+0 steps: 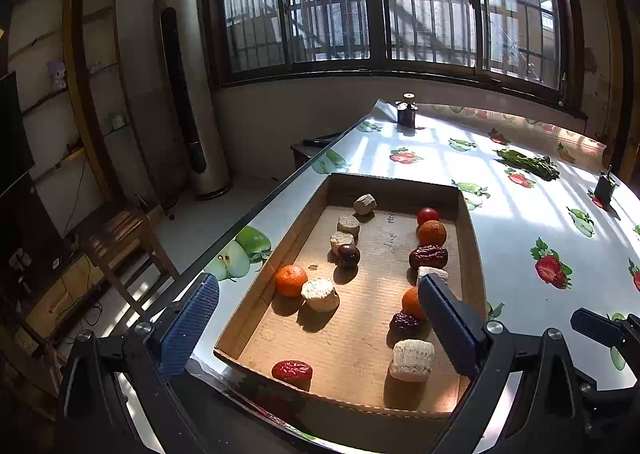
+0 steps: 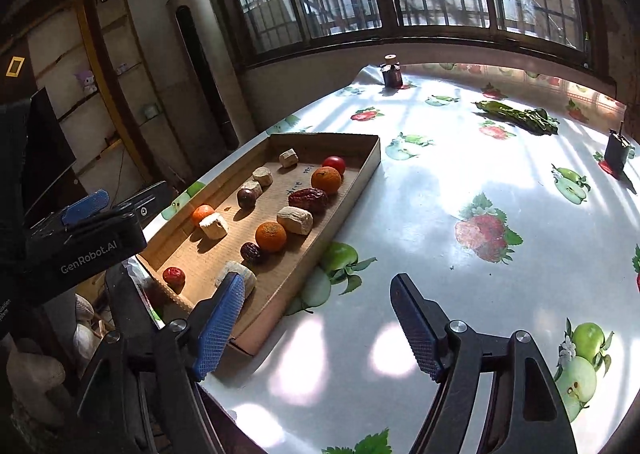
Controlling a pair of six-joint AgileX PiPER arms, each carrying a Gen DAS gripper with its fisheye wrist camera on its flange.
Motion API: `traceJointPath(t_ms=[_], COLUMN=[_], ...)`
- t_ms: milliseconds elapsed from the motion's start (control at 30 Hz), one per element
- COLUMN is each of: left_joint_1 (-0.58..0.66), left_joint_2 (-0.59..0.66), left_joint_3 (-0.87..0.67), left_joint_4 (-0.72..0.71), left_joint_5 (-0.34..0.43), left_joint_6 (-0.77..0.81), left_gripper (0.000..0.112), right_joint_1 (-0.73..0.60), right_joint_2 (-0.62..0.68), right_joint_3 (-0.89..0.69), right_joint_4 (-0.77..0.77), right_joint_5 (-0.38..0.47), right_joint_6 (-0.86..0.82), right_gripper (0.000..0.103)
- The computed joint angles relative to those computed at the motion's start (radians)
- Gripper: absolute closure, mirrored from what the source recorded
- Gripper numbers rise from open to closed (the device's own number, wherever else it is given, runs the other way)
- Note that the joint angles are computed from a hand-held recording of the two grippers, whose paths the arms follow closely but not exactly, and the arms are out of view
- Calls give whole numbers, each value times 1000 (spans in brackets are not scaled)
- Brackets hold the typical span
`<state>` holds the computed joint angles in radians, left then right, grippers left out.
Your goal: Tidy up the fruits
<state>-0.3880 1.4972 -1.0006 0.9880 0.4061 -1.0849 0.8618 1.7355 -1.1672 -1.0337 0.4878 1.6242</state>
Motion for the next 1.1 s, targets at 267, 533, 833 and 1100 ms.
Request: traceJointPath(t_ms=[267,533,833,1100], left_joint_1=[50,67,34,-15], left_joint_2=[26,21,-38,-67], left_joint_3=[-3,15,95,124], left_joint_4=[-111,-63,303,368], left_joint_5=[-47,-74,-63,92], left_joint_6=[101,43,-371,-517], left_gripper=[12,12,12,12], right_joint_1=[14,19,90,138], right_joint_2=[52,74,73,68], right_joint_3=[-53,-67,-61,-58], right_joint_4=[42,49,-105,-188], right_joint_5=[19,19,133,200], right_joint_6=[-46,-35,100,135], right_gripper=[21,21,19,16])
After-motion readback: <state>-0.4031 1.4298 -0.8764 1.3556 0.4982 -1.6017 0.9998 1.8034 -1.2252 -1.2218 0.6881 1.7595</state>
